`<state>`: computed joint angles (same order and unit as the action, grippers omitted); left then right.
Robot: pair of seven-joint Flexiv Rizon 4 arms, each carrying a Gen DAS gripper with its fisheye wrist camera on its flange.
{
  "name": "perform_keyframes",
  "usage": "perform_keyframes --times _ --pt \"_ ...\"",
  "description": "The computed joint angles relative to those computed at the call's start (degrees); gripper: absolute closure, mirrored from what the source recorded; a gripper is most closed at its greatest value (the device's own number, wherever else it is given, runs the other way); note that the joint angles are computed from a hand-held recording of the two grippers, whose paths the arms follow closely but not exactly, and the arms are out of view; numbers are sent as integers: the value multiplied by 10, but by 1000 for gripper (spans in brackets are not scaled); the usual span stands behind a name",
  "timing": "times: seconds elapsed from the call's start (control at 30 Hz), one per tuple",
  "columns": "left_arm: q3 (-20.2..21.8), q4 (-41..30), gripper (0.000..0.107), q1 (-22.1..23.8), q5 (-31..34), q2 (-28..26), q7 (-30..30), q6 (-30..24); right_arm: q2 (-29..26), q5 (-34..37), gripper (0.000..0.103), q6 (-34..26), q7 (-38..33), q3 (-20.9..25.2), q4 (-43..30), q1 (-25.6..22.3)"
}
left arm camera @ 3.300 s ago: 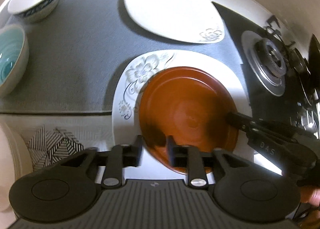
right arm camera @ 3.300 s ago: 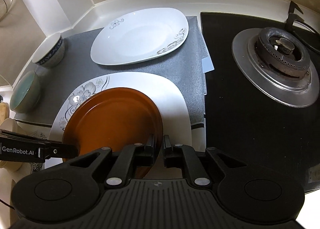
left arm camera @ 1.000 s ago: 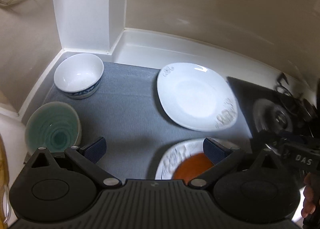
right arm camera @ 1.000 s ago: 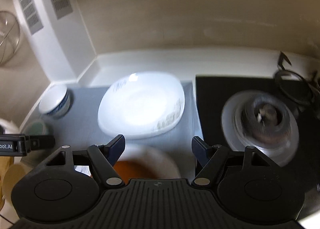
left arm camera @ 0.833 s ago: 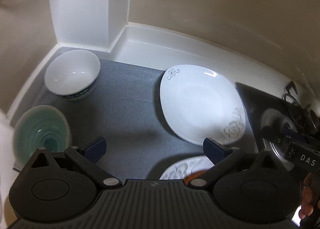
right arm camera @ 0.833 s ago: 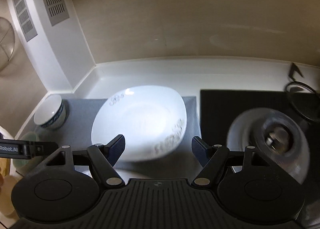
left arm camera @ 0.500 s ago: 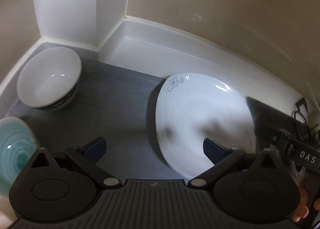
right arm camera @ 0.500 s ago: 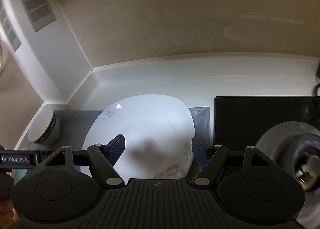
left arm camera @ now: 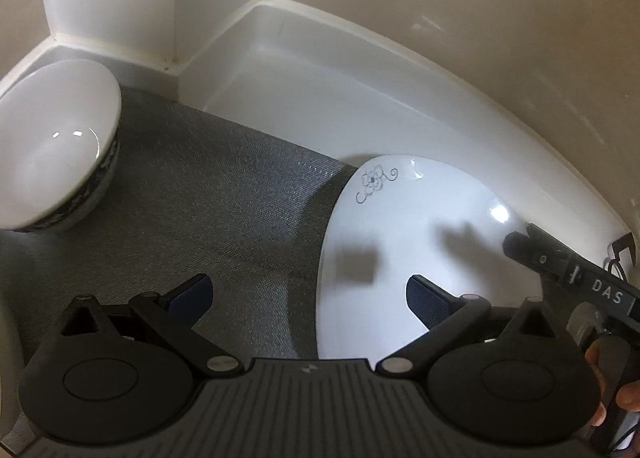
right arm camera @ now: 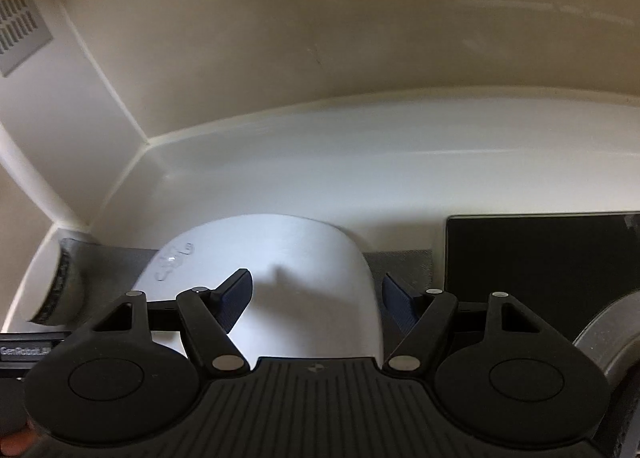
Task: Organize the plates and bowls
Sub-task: 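Move both grippers to the white square plate on the mat and grasp its rim, then lift the white square plate and carry it toward the brown plate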
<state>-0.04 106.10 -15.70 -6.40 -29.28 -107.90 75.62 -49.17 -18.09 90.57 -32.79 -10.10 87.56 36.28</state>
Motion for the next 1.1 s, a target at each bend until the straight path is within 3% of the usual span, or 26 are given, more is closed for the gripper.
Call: perform_keyframes --times 0.13,0.27,0.6,0.73,0.8,0.83,0.87,0.93,0.97,1.1 --pt "-5 -6 4 5 -5 -8 6 -6 -14 3 37 -16 -21 58 -23 -39" --pt "-3 -8 4 3 -1 -12 8 -1 -17 0 39 -10 -20 35 -17 -20" --pt "-3 -16 4 1 2 -19 20 -1 -6 2 39 -3 -45 55 2 -28" --pt "-28 -14 5 21 -16 -19 48 -2 3 2 40 8 -60 56 21 -25" --pt "-42 -9 19 29 -27 -17 68 3 6 1 49 5 -56 25 27 -1" --pt "-47 -6 45 31 -28 -16 79 10 6 -1 53 -1 -52 9 28 11" --pt "-42 -13 52 26 -29 -16 85 -3 5 0 62 -6 -43 -4 27 20" --pt "1 -28 66 -7 -8 -17 47 -24 5 9 69 -11 -21 -9 24 22" --pt "9 -31 72 -11 -3 -16 38 -30 4 11 71 -12 -15 -6 22 19" --pt "-20 -18 74 18 -25 -9 56 -34 5 14 75 -5 -6 12 22 4"
